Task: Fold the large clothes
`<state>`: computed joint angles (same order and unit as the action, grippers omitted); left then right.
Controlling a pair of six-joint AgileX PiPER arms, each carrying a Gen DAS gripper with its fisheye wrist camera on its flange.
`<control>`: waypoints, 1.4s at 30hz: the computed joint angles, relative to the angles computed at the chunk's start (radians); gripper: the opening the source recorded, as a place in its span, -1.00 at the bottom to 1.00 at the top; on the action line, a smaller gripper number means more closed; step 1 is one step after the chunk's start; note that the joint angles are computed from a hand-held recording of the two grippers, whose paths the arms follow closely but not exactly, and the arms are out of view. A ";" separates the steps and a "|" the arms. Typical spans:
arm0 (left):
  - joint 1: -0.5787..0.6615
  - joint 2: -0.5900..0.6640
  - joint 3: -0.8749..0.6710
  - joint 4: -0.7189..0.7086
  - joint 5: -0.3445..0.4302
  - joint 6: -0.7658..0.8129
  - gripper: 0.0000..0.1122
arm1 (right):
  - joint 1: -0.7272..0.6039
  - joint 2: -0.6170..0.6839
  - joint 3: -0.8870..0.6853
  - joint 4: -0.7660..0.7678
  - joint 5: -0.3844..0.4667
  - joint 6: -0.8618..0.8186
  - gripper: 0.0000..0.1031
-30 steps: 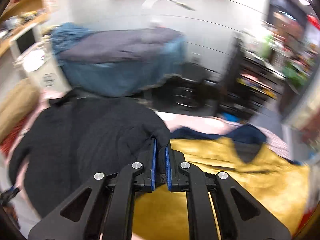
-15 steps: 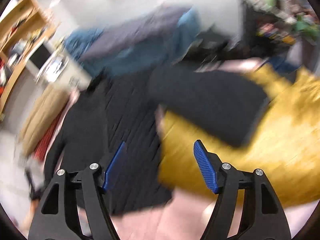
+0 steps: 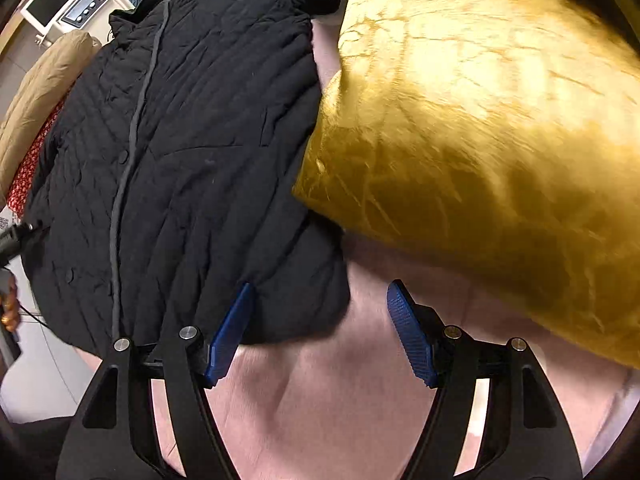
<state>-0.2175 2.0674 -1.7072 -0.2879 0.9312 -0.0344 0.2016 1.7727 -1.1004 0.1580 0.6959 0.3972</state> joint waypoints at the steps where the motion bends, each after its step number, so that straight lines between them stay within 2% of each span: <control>1: 0.000 -0.016 -0.033 -0.017 0.008 -0.022 -0.38 | -0.013 0.012 -0.010 0.049 0.005 -0.043 0.31; 2: 0.008 -0.034 -0.071 -0.056 0.025 -0.026 -0.43 | -0.021 0.026 -0.024 0.104 0.013 -0.083 0.00; 4: 0.021 -0.068 -0.141 -0.092 0.056 -0.033 -0.53 | 0.005 0.040 -0.086 0.095 0.078 -0.063 -0.39; 5: 0.027 -0.095 -0.171 -0.086 0.066 -0.031 -0.54 | 0.020 0.032 -0.106 0.100 0.091 -0.070 -0.51; 7: 0.039 -0.167 -0.172 -0.029 0.041 -0.045 -0.53 | 0.027 -0.006 -0.106 0.146 0.091 -0.115 -0.57; 9: 0.056 -0.239 -0.109 0.039 -0.005 -0.074 -0.10 | 0.017 -0.064 -0.080 0.179 0.079 -0.114 -0.57; 10: 0.060 -0.262 -0.080 0.111 -0.014 -0.106 0.40 | 0.008 -0.082 -0.063 0.186 0.074 -0.099 -0.54; 11: 0.067 -0.276 -0.042 0.157 -0.017 -0.101 0.53 | -0.006 -0.102 -0.037 0.189 0.069 -0.075 -0.45; 13: 0.071 -0.285 0.036 0.242 -0.008 -0.086 0.51 | -0.040 -0.111 -0.003 0.202 0.087 -0.052 -0.38; 15: 0.089 -0.281 0.109 0.251 0.004 -0.046 0.51 | -0.051 -0.107 0.011 0.196 0.091 -0.056 -0.33; 17: 0.123 -0.284 0.215 0.216 -0.030 -0.022 0.51 | -0.049 -0.097 0.003 0.188 0.099 -0.065 -0.21; 19: 0.151 -0.263 0.292 0.185 -0.054 -0.026 0.51 | -0.050 -0.083 0.002 0.197 0.096 -0.088 0.08; 20: 0.161 -0.250 0.317 0.169 -0.065 -0.037 0.51 | -0.044 -0.069 -0.012 0.199 0.096 -0.086 0.13; 25: 0.183 -0.181 0.422 0.028 -0.114 0.012 0.51 | -0.041 -0.002 -0.015 0.251 0.028 -0.132 0.19; 27: 0.159 -0.149 0.441 0.001 -0.130 0.015 0.48 | -0.038 0.031 -0.017 0.290 -0.003 -0.151 0.19; 28: 0.128 -0.152 0.453 0.033 -0.154 -0.019 0.47 | -0.038 0.042 -0.021 0.316 -0.012 -0.173 0.19; 29: 0.105 -0.161 0.465 0.044 -0.177 -0.021 0.28 | -0.031 0.059 -0.035 0.325 -0.015 -0.182 0.19; 30: 0.091 -0.161 0.463 0.060 -0.175 -0.026 0.22 | -0.016 0.077 -0.065 0.294 -0.002 -0.160 0.08; 31: 0.077 -0.158 0.443 0.085 -0.150 -0.042 0.02 | -0.013 0.083 -0.082 0.288 0.011 -0.160 -0.36; 32: 0.077 -0.160 0.428 0.072 -0.126 -0.030 -0.24 | -0.009 0.088 -0.100 0.302 0.023 -0.173 -0.53; 34: 0.077 -0.185 0.414 0.071 -0.100 -0.032 -0.58 | 0.013 0.087 -0.141 0.264 0.038 -0.139 -0.63; 35: 0.079 -0.205 0.411 0.076 -0.087 -0.029 -0.68 | 0.020 0.065 -0.144 0.261 0.040 -0.139 -0.65; 39: 0.119 -0.330 0.412 0.049 -0.046 0.036 -0.81 | 0.004 -0.054 -0.121 0.335 0.059 -0.182 -0.73; 42: 0.115 -0.387 0.365 0.113 0.044 0.019 -0.83 | 0.002 -0.132 -0.150 0.322 0.155 -0.182 -0.76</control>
